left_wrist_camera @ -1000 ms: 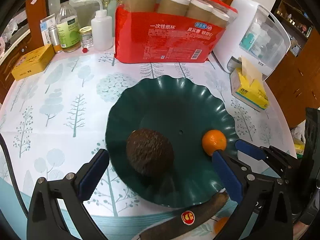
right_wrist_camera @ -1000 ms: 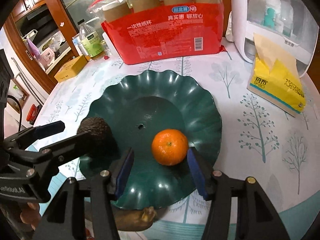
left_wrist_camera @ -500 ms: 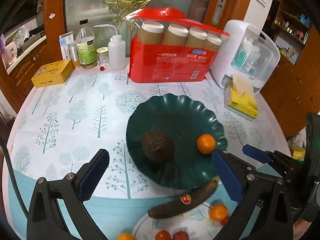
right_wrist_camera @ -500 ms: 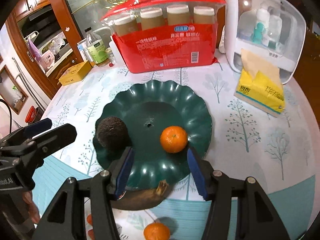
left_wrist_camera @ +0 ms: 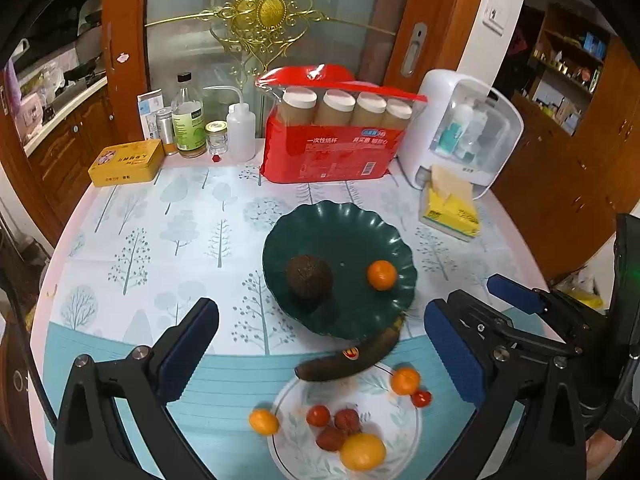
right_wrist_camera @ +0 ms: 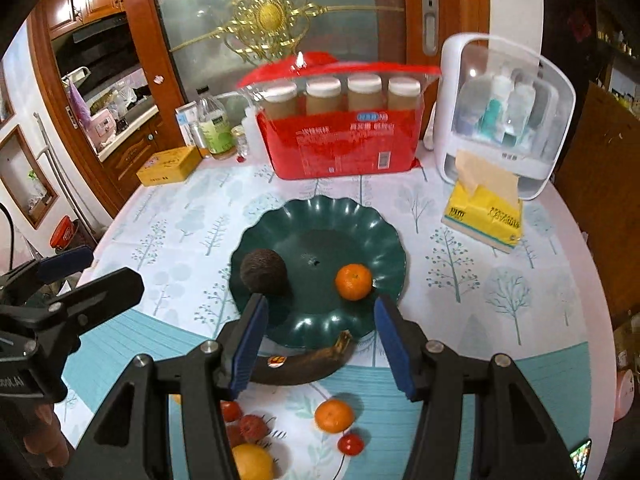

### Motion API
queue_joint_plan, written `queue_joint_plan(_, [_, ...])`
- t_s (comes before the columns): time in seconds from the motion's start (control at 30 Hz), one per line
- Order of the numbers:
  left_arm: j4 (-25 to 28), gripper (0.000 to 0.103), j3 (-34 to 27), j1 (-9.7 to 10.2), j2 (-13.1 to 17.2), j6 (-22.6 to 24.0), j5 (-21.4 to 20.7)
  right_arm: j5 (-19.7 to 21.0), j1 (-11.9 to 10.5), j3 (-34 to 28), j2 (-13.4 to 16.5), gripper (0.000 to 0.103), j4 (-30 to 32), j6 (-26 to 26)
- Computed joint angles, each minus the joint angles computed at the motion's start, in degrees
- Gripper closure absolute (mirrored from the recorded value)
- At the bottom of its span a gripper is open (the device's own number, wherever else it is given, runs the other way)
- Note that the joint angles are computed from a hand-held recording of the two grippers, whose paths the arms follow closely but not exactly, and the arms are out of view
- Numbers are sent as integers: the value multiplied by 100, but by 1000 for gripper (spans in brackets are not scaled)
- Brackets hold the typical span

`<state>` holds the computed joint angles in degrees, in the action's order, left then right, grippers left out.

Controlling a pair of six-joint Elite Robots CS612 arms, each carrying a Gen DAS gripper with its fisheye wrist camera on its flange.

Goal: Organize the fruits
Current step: 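Return both tools toward the white fruit plate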

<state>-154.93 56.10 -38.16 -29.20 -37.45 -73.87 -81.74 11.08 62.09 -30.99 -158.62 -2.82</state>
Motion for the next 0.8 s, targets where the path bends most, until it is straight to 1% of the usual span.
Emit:
queue_joint_plan(0.2, [-331,1,671,-47,-390,-218,-13,-107,67,577,-383,47,-471,-8])
queue_joint_plan(0.37, [-524,1,1157,-114,-643,-182,190,-148,118,1034,-645,47,-793,16])
queue_joint_plan(0.57, [-652,1,1544,-153,-774,-112,183,-203,194,1523,-845,47,-1049,-38])
queue_joint_plan(0.7, [-738,1,1783,-141,-798,-130,-13,-155,237,1802,-903,47,-1126,-18])
queue_joint_plan(0.8, [-666,1,1896,-128,-776,-121,-139,-136,268,1937,-895,47,-1054,-4])
